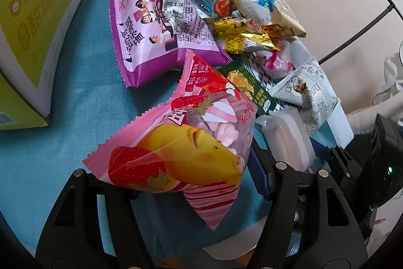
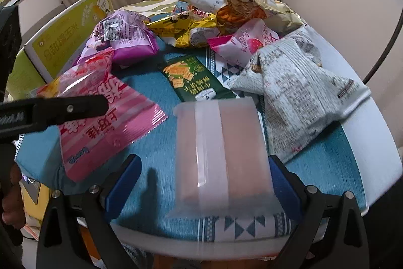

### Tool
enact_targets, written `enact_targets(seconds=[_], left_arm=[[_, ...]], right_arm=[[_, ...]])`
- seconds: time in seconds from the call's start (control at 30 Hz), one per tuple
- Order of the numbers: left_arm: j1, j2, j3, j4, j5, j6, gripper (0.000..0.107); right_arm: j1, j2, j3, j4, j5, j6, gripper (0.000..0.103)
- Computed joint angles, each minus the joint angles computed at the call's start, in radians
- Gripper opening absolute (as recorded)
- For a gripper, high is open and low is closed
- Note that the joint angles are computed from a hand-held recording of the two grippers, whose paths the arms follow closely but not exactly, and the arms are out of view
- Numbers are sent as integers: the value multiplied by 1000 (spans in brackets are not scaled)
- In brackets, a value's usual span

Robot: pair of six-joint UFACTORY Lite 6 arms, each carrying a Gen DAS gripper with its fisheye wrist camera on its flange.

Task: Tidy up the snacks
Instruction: 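Grasp the pink strawberry bag with the left tool while the right tool grasps the pale pink pack, then carry both held snacks over the yellow-green box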

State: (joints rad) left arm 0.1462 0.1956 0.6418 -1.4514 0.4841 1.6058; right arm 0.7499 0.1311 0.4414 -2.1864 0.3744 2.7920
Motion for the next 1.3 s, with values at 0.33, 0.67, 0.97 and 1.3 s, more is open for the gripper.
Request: enact_targets(seconds=[0.33,0.67,0.97,1.3], left_arm=[[0,-85,-43,41,-12,-56,62],[76,-285,-42,319,81,-343,62],[287,-400,137,517,300,-515,62],[532,-55,711,630,476,-581,62]], right_arm=[[-74,47,53,-18,-31,-29,60],[-21,-103,86,382,-76,-427,59],[42,-210,297,1001,-9,-1116,60],[141,87,875,1280,96,-1453,60]])
